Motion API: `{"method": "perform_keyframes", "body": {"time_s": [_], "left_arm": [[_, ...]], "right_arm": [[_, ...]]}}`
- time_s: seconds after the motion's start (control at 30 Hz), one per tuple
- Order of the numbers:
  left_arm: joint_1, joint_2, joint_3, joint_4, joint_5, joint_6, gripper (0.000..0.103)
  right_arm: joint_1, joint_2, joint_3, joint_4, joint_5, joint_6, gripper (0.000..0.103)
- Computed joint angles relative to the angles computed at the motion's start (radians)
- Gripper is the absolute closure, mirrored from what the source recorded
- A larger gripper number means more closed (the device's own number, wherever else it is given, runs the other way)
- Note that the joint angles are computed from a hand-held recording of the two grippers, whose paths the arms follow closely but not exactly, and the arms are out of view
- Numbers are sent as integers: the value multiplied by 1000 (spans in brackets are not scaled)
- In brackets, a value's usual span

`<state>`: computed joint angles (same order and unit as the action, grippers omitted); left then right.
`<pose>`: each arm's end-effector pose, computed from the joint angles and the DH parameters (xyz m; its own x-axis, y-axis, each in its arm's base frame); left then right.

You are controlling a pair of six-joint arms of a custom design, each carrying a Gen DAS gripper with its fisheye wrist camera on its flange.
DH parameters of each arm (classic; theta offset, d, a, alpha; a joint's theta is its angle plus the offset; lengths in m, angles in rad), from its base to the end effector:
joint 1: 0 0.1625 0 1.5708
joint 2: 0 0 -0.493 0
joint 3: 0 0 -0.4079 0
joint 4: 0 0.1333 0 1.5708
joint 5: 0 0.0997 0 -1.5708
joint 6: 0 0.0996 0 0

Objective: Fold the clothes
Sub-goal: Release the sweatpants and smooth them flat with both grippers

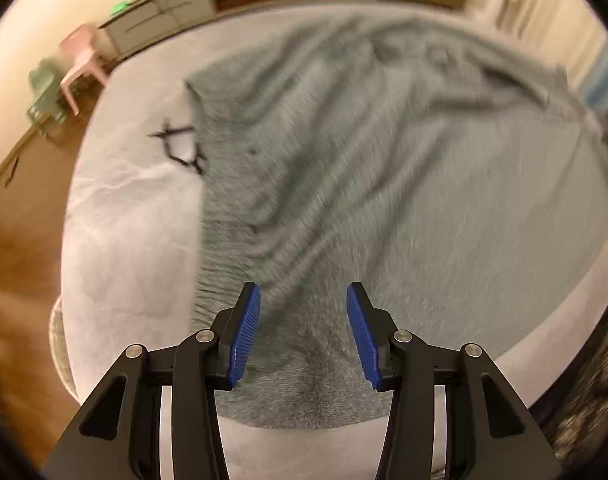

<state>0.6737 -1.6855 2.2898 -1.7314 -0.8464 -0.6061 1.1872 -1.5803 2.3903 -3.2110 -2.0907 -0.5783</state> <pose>-0.1392 -0.3662 0.3103 -0.6034 0.3059 -0.7365 0.4406 0.8976 0.0119 -0.0748 -0.4094 0.3753 -0.6970 0.2147 0.6841 -0.1534 0.8873 -0.4348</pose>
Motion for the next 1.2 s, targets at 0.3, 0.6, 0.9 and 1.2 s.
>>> {"method": "perform_keyframes", "body": {"time_s": [0.3, 0.6, 0.9, 1.2], "left_arm": [[35, 2, 72, 58, 206, -154, 44], [62, -6, 9, 216, 188, -327, 40], [-69, 18, -31, -20, 119, -223, 42], [-64, 264, 10, -328, 20, -16, 42]], "right_arm": [[-129, -51, 37, -7, 71, -35, 35], [-61, 13, 43, -55, 46, -133, 36], [-76, -143, -42, 175, 212, 2, 34], [-32, -23, -223, 173, 153, 83, 30]]}}
